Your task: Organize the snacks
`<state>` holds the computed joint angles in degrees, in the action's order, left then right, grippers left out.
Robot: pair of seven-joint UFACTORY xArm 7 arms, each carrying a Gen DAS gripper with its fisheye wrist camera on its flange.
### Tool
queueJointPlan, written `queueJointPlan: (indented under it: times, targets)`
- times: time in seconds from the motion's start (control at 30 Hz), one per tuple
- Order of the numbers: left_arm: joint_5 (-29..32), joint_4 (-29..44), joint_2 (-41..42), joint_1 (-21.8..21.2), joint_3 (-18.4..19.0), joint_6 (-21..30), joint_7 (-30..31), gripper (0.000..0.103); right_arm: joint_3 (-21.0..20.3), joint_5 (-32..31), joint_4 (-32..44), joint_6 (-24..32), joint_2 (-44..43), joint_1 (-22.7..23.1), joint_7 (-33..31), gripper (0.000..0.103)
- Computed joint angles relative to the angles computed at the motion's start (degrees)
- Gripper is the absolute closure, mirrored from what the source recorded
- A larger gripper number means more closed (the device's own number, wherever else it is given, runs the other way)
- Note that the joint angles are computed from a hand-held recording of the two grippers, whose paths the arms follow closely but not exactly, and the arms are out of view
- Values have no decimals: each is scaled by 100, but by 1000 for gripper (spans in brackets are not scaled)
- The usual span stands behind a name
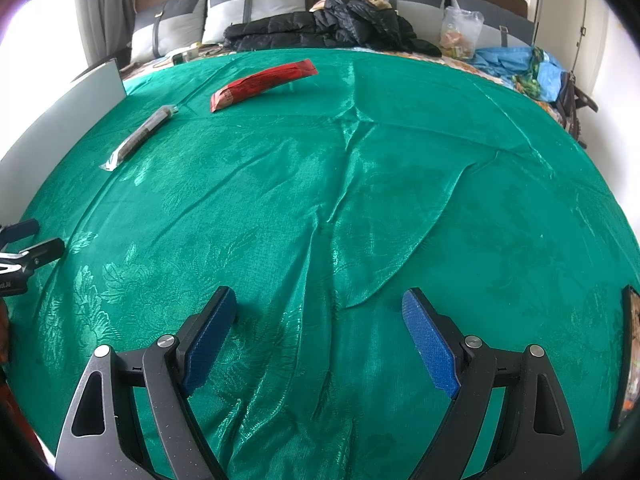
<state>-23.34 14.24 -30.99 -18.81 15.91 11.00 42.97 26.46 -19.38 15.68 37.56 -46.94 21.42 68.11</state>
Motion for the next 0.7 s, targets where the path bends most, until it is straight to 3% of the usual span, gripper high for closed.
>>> queueJointPlan:
  times: [0.6, 0.67, 0.7]
  targets:
    - [-27, 6, 2, 10, 14, 13, 41, 0, -4, -13, 3, 0, 9, 3, 15, 16]
    - [-5, 70, 71, 46, -26, 77, 9, 0, -3, -14, 5, 0, 12, 2, 16, 16]
    - [117, 197, 132, 219, -167, 346, -101, 0, -4, -15, 3, -3, 11, 3, 17, 16]
